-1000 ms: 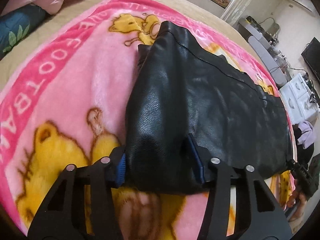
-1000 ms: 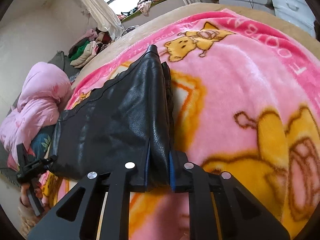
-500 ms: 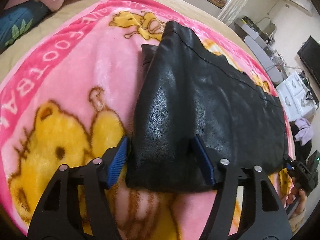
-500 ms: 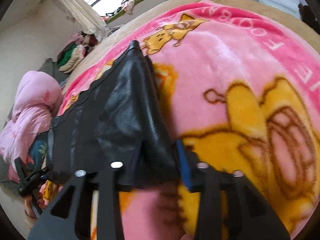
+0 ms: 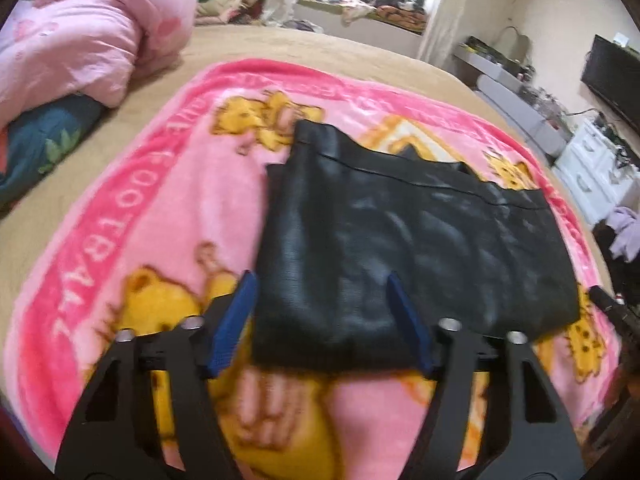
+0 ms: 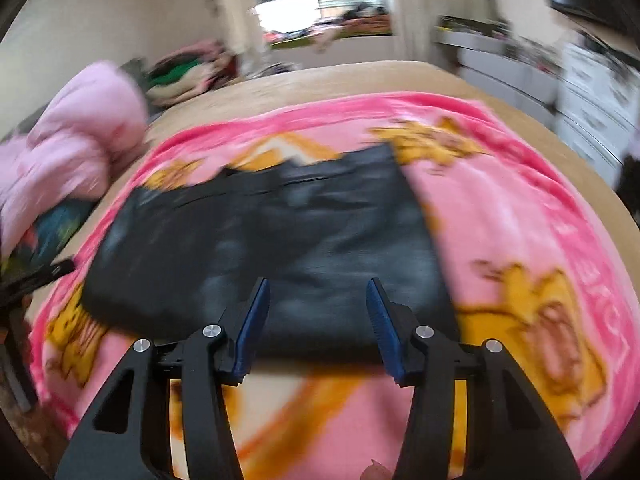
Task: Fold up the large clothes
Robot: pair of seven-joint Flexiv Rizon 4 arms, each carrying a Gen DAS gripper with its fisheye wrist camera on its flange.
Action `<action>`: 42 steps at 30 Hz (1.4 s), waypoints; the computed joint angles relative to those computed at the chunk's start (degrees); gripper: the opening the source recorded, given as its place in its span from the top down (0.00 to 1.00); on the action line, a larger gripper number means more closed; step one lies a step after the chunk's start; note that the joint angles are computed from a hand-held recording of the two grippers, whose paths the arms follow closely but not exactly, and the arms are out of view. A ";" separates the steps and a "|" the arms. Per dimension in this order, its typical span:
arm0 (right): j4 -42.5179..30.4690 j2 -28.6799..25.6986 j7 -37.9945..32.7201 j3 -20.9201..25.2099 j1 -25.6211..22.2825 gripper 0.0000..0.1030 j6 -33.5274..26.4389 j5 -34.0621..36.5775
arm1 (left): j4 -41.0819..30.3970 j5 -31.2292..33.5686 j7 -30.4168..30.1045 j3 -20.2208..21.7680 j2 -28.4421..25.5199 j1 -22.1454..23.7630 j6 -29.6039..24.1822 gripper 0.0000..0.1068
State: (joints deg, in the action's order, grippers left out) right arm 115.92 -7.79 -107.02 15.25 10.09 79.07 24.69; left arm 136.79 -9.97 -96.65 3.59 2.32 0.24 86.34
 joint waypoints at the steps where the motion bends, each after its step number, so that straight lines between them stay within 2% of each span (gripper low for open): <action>1: -0.66 -0.45 -0.95 0.94 0.50 0.53 -1.04 0.43 | -0.14 -3.24 2.46 -0.28 -0.70 -0.93 -0.23 0.54; 2: -0.97 -1.06 -0.37 1.01 1.46 0.53 -1.43 -0.62 | -0.83 -5.25 4.30 -0.64 -1.78 -1.33 -1.11 0.59; 3: -0.60 -1.68 1.79 0.55 3.10 0.53 -1.33 -3.44 | -1.54 -3.55 3.06 -0.74 -2.40 -1.16 -1.90 0.63; 7: -0.77 -3.89 9.90 -0.37 6.37 0.56 -1.96 -10.75 | -5.31 4.89 -2.60 0.47 -5.65 -0.34 -6.05 0.64; 9: -1.24 -5.62 13.16 -0.80 7.29 0.56 -1.68 -13.31 | -4.84 3.33 -1.49 0.07 -6.68 -0.11 -5.49 0.65; 14: -1.16 -9.17 20.54 -2.35 9.03 0.56 -2.78 -20.86 | -4.29 4.74 -1.53 0.32 -7.79 -0.40 -3.29 0.65; 19: -2.21 -10.55 22.06 -0.24 6.77 0.56 -3.55 -21.42 | -3.36 0.25 2.29 -0.83 -8.38 -0.04 -1.57 0.65; 22: -6.00 -9.96 18.81 3.79 2.93 0.57 -7.61 -15.69 | -2.33 -2.30 4.23 -1.69 -8.07 0.10 0.66 0.64; 24: -8.45 -10.51 17.36 4.09 2.61 0.58 -7.19 -13.37 | -0.19 -9.33 9.77 -5.33 -7.15 1.51 4.40 0.59; 25: -9.27 -10.96 18.70 2.30 4.14 0.58 -6.41 -15.35 | 0.66 -13.97 12.94 -6.77 -6.87 1.48 6.39 0.58; 26: -10.24 -11.70 20.00 0.74 5.46 0.58 -6.07 -17.46 | 0.60 -14.87 13.26 -6.35 -6.81 0.93 7.27 0.56; 29: -15.24 -15.09 22.68 -1.23 7.13 0.67 -7.79 -21.30 | -1.97 -8.01 7.32 -0.96 -7.30 -0.84 6.28 0.49; 32: -20.62 -18.97 25.50 -3.11 8.97 0.72 -9.20 -25.03 | -4.72 -1.38 1.77 3.07 -8.39 -1.33 3.16 0.45; 34: -23.34 -21.08 27.18 -4.36 9.79 0.75 -10.32 -27.46 | -5.48 -1.01 1.31 2.89 -9.15 0.09 0.93 0.43; 36: -26.39 -23.32 28.73 -4.92 10.38 0.75 -12.27 -29.23 | -4.91 -5.44 4.40 0.25 -9.65 2.49 0.05 0.40; 39: -31.45 -26.82 30.34 -5.60 11.20 0.76 -19.69 -31.90 | -5.08 -7.16 6.05 -0.63 -10.02 3.27 -0.41 0.35; 42: -32.98 -28.89 30.24 -6.17 11.94 0.76 -21.58 -33.63 | -5.86 -7.48 6.85 -0.75 -10.34 3.33 -0.36 0.32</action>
State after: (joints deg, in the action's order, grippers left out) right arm 82.94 -36.68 -76.79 9.09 22.02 57.49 -8.94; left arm 130.93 -17.45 -89.80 2.84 -8.02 3.58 85.98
